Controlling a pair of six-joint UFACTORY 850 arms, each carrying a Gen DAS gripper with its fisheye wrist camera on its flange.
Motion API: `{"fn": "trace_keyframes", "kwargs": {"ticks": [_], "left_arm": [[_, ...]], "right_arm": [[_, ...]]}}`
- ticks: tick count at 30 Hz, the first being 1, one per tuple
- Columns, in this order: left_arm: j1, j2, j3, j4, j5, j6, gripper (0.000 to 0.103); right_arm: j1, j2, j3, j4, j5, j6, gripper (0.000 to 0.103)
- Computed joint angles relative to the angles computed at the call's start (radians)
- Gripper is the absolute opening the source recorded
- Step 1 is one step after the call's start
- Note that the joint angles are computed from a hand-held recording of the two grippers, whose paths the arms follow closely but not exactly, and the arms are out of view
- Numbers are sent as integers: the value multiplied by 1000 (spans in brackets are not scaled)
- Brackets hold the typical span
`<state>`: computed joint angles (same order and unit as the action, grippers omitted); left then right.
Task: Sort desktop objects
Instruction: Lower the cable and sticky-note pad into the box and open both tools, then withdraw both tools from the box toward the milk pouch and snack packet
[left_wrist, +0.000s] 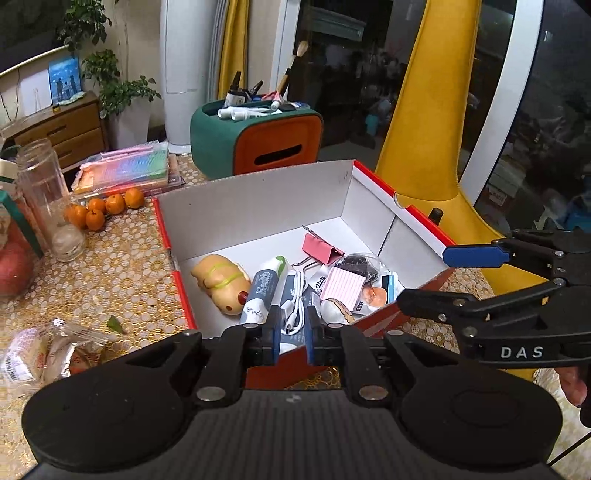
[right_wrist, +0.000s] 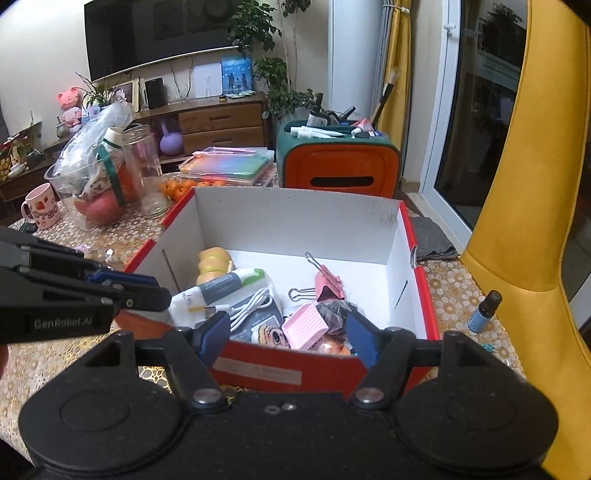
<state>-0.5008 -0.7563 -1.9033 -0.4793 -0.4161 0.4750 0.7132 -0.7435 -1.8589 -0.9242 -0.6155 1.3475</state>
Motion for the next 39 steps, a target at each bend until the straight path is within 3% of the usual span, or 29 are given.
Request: {"fn": "trace_keyframes", "kwargs": {"ticks": [6,10,13,14,28,31,39], "left_arm": [[6,64,82,-37,31,58,15],[14,101,134,-101,38,123,33],[19,134,180,-133,60,155,59],[21,147,199,-146,75,170,63],[101,250,354,-268,130,263,75],[126,262,375,-297,140,289,82],[182,264,395,-212,183,203,86]], "right_arm": [[30,18,14,-31,-12,29,70],[50,26,19,-53,-15,59,75],[65,24,13,-56,-24,61,76],[69,23,10,-56,-25,60,76],[126,-55,-123,-25,-24,-7,89],[135,-93,-180,-8,-20,-37,92],[153,-229,-387,46,-41,-120,97]]}}
